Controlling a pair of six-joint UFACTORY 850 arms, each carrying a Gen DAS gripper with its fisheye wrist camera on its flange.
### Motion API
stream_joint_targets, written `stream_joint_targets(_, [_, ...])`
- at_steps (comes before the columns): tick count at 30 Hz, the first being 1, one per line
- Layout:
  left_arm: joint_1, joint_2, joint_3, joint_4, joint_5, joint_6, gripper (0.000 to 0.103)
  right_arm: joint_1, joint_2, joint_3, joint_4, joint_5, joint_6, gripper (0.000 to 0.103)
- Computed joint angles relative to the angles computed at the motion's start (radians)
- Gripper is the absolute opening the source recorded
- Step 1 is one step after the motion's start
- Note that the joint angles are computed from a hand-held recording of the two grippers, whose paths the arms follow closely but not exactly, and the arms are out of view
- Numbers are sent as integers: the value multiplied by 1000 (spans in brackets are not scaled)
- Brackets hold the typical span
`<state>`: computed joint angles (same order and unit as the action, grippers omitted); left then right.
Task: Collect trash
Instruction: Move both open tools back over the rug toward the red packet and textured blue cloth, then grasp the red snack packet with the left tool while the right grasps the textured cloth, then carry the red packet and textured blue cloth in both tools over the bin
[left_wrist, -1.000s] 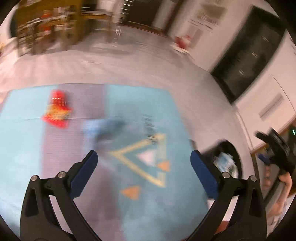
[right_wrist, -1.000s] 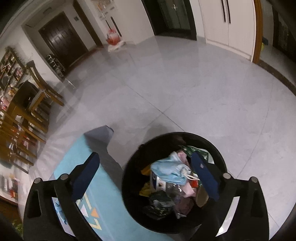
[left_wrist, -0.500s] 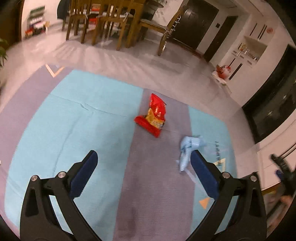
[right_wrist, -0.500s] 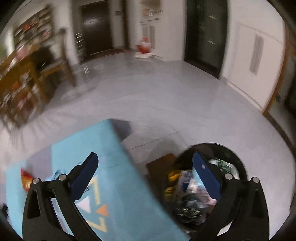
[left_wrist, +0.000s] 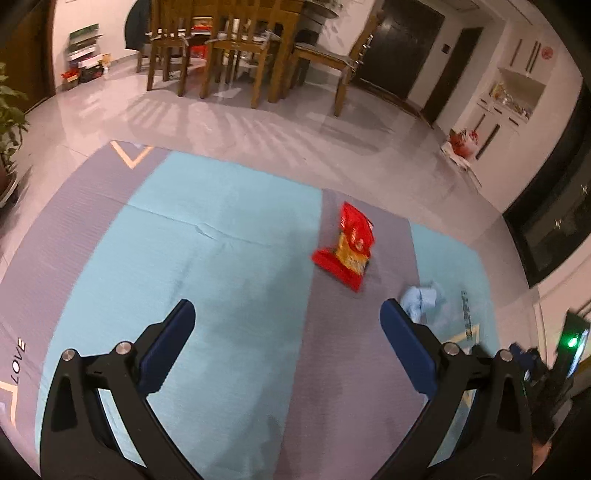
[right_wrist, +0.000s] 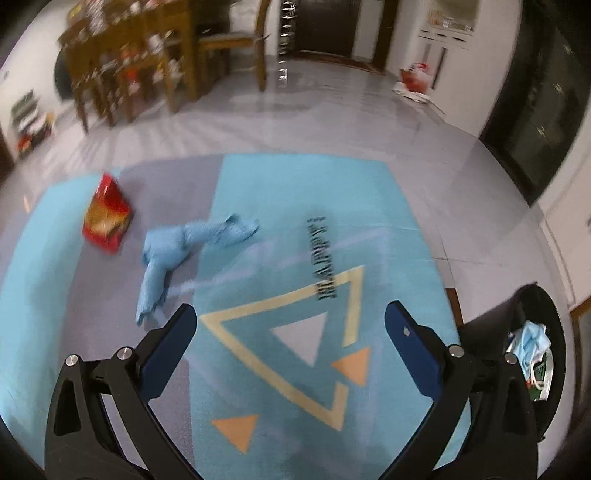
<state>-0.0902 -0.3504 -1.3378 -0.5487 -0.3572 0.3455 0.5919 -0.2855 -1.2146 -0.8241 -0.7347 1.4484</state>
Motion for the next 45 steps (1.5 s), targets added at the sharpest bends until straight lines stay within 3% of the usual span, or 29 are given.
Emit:
stream_joint_targets(8, [31, -24, -33, -49, -22, 58, 100, -17, -87, -104, 161, 79, -205, 100])
stream_joint_targets(13, [68, -91, -104, -275, -180, 201, 100, -51, -140, -180, 311, 155, -292, 98])
stream_joint_targets(15, [64, -120, -137, -277, -208, 200, 100, -73, -169, -222, 431, 187, -377, 92])
stream_joint_targets(20, [20, -218, -263, -175, -263, 146, 99, -102, -252, -330, 567, 149, -480, 76])
stream_joint_targets(22, [-1, -267, -334, -134, -298, 129, 98, -109, -271, -349, 585, 120, -495, 56])
stream_joint_targets(25, [-41, -347, -449, -80, -336, 124, 87, -125, -243, -299, 684, 193, -589, 41])
stream_joint_targets(34, [-112, -543, -699, 186, -432, -68, 70, -103, -64, -95, 632, 221, -568, 39])
stream_joint_targets(36, [-111, -524, -663, 177, -384, -57, 63, -108, -25, -56, 651, 235, -564, 39])
stream_joint_targets(37, [-112, -521, -656, 189, -380, -67, 55, -108, -9, -40, 657, 245, -563, 39])
stream_joint_targets(38, [-114, -512, -643, 213, -363, -87, 40, -105, 13, -20, 640, 249, -545, 39])
stream_joint_targets(40, [-117, -503, -628, 256, -352, -136, 27, -96, 34, -6, 598, 231, -503, 39])
stream_joint_targets(43, [-90, -460, -571, 166, -392, -114, 25, -88, 57, 2, 546, 205, -447, 39])
stream_joint_targets(45, [-87, -403, -498, 174, -357, -121, 25, -86, 66, 2, 504, 211, -417, 39])
